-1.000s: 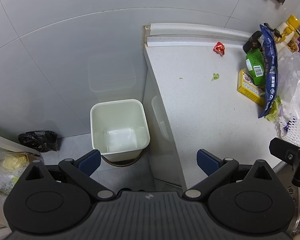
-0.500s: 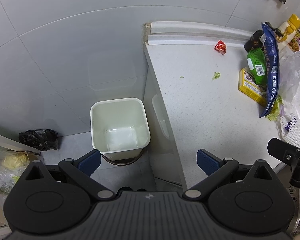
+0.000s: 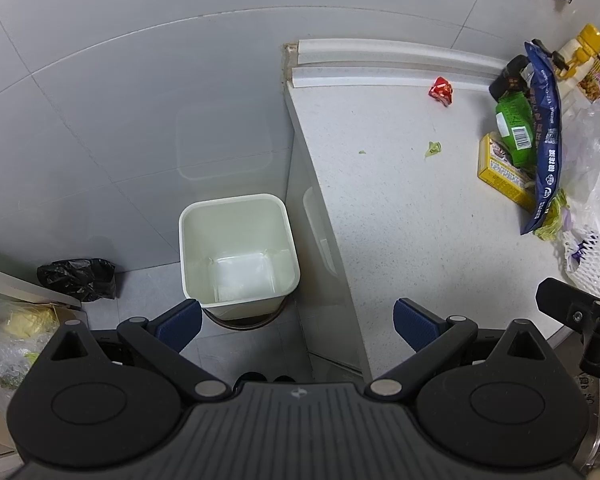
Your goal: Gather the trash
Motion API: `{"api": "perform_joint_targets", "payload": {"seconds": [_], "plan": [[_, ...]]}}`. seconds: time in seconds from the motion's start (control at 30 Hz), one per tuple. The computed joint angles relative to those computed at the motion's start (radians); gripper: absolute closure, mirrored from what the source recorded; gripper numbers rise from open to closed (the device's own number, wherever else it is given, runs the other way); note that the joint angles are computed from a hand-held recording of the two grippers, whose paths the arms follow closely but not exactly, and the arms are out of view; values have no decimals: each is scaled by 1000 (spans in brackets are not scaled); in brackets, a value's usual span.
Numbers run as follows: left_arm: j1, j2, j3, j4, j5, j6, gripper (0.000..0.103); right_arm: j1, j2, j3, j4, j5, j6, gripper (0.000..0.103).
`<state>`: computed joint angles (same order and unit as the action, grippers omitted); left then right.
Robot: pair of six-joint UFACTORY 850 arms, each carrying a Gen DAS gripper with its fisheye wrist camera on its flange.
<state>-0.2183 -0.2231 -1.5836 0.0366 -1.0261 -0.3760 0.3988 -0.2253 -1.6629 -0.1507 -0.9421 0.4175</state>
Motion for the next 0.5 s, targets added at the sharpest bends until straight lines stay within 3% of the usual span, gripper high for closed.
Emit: {"api": "perform_joint_targets", "payload": {"seconds": [0.5], "plan": [[0,-10,-13,-9,-5,19,1,-8,-11,-11,-7,-9,13,0]]}}
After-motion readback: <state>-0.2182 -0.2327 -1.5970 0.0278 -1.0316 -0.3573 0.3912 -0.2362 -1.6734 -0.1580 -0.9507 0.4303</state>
